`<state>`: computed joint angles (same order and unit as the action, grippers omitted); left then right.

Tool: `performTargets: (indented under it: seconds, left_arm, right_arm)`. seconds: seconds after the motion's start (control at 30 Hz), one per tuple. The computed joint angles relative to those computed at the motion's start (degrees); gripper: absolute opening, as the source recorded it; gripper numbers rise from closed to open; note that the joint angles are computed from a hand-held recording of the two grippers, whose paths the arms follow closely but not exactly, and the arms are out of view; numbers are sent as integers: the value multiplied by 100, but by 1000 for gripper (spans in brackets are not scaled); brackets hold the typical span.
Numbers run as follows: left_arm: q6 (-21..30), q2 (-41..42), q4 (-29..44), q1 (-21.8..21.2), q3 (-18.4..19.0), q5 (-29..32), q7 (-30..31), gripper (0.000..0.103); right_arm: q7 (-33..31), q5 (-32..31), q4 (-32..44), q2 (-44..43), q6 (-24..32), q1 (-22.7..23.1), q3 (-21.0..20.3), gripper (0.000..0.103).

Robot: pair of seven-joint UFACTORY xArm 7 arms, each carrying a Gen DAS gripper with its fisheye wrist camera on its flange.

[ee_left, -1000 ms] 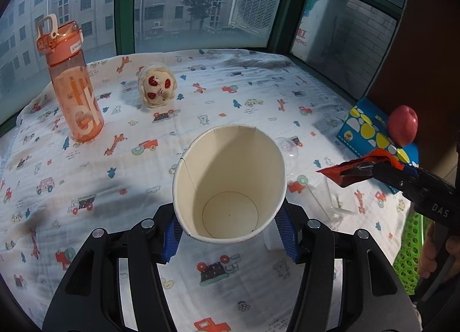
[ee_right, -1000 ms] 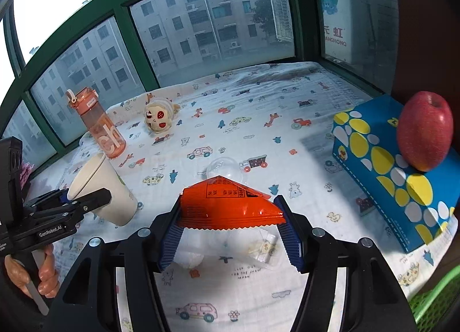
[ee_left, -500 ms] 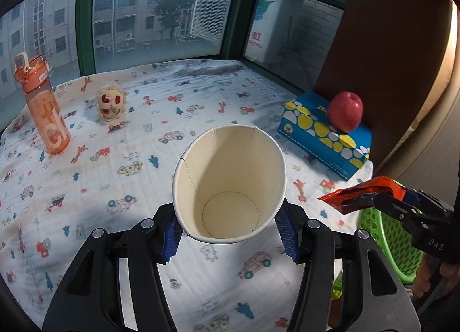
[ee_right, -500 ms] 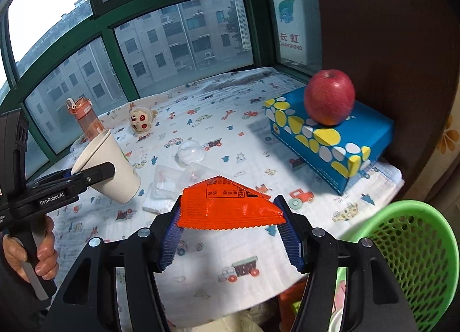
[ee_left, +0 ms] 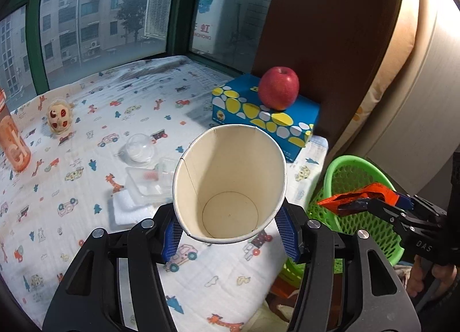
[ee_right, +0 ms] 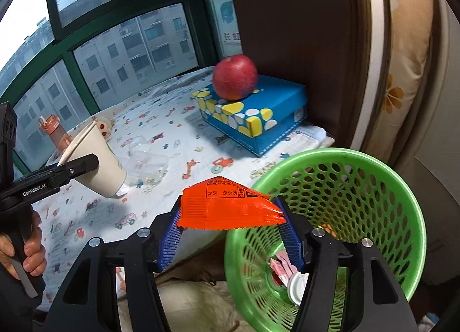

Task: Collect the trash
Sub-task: 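Carry paper cup and orange wrapper to the green basket and release both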

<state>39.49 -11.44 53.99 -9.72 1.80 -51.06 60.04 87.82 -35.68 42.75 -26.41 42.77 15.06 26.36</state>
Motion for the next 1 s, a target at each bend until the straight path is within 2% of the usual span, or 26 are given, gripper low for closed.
performTargets:
  seconds: [0.33, 0.4, 0.47, 1.0]
  left_arm:
    - [-2, -185, -165, -341, -203, 93, -116, 56]
    - [-6, -227, -196, -417, -234, 123, -148, 56]
    - [-22, -258, -225, -495, -265, 157, -173, 56]
    - [14, -442, -457, -1192, -565, 330, -378, 56]
  right_arm:
    - [-191, 709, -903, -1347, 698, 38, -125, 61]
    - [-232, 819, -1043, -1588, 794, 6, -120, 65]
    - [-256, 905, -1135, -1797, 922, -39, -76, 69]
    - [-520, 1439, -1565, -3142, 1517, -141, 131, 75]
